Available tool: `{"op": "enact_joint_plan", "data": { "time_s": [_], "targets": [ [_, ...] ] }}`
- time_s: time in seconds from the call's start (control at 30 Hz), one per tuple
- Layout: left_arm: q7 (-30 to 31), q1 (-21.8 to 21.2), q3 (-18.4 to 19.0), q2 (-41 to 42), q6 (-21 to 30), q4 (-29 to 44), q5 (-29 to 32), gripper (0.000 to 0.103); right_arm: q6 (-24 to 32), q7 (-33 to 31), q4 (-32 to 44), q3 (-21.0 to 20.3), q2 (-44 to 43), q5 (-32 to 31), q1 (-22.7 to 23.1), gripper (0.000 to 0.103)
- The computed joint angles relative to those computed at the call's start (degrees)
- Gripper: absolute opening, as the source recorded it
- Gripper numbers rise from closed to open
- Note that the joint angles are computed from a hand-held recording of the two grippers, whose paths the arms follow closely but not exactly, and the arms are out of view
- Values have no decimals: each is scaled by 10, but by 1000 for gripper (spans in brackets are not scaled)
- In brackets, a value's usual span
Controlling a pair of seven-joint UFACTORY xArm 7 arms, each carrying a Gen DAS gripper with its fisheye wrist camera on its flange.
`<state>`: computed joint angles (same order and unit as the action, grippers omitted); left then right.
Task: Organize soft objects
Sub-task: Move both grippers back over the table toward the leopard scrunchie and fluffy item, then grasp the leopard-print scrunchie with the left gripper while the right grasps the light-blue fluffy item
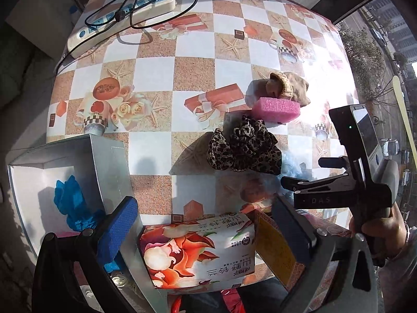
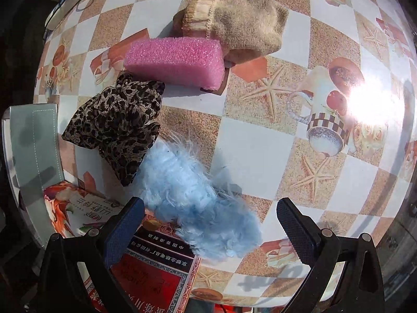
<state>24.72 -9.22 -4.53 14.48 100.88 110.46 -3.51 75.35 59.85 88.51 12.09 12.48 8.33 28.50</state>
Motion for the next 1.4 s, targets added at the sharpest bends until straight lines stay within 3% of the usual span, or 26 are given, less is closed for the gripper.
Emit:
{"op": "enact_joint_plan", "data": {
  "time_s": [0.13,0.5,0.7,1.0,1.1,1.4],
  "targets": [
    [-2,-26,-11,9,-23,-31,26,103,20,9,-22,-1,-12,-29,8,102],
    [12,-90,-28,36,-79,-91,77,103,-75,139,-303,14,-260,7,-30,102],
    [-12,-102,-22,63,-89,-90,95,103,-69,128,-272,39,-225,-30,-25,102],
    [-25,-108,-17,91,-107,-91,119,103,-46,150,-242,40,-184,-69,-4,103],
    [-23,-107,-16,99,-105,-78,118,103,-54,157,-241,43,-178,-75,0,103],
    [-21,-100,-18,62,-135,-128,108,103,-53,145,-234,30,-168,-66,-1,103]
  ]
}}
